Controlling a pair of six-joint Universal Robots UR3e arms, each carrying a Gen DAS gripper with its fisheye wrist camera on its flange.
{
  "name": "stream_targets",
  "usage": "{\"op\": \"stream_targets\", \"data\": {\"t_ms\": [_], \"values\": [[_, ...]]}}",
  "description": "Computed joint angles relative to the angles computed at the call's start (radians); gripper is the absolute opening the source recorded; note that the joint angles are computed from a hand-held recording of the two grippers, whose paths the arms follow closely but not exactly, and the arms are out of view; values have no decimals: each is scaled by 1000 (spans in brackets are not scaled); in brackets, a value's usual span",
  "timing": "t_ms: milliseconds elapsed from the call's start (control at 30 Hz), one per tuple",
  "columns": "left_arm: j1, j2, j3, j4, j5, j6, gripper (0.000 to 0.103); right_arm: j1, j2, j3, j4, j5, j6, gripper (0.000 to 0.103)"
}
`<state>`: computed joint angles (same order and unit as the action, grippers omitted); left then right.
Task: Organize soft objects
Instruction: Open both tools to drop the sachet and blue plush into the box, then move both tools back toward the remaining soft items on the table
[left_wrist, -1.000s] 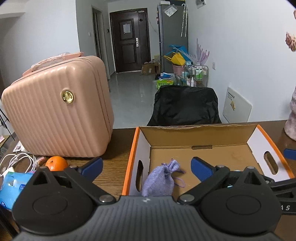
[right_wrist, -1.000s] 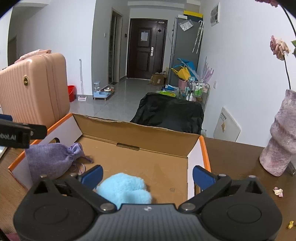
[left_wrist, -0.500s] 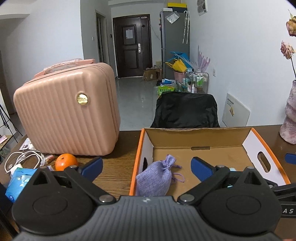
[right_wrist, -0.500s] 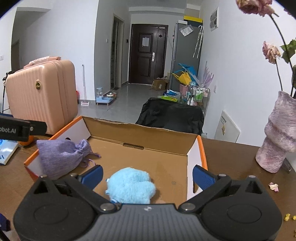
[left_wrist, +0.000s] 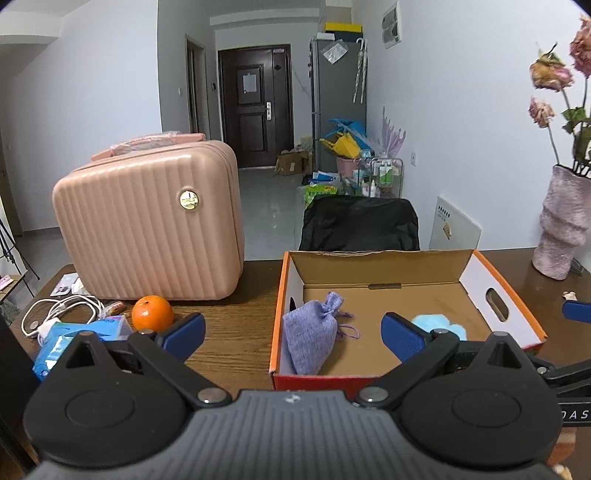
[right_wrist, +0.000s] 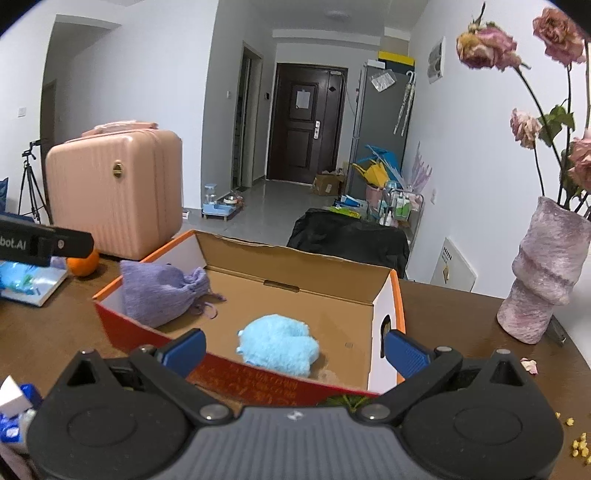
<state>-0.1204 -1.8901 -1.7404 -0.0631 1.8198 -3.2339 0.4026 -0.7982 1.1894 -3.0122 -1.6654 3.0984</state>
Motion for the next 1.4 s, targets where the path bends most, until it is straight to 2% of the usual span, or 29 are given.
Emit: {"op": "stream_targets", "data": {"t_ms": [600,1000,1400], "values": [[-7,370,-493,190,-41,-27,103,73,-302,576,-343,-37,38,103],[-93,528,-721,284,43,-41,103,163,-412,824,-501,-104,82,103],[-280,603,-866,316,214,-144,103,243,-484,1013,-610,-177,127,103]]}}
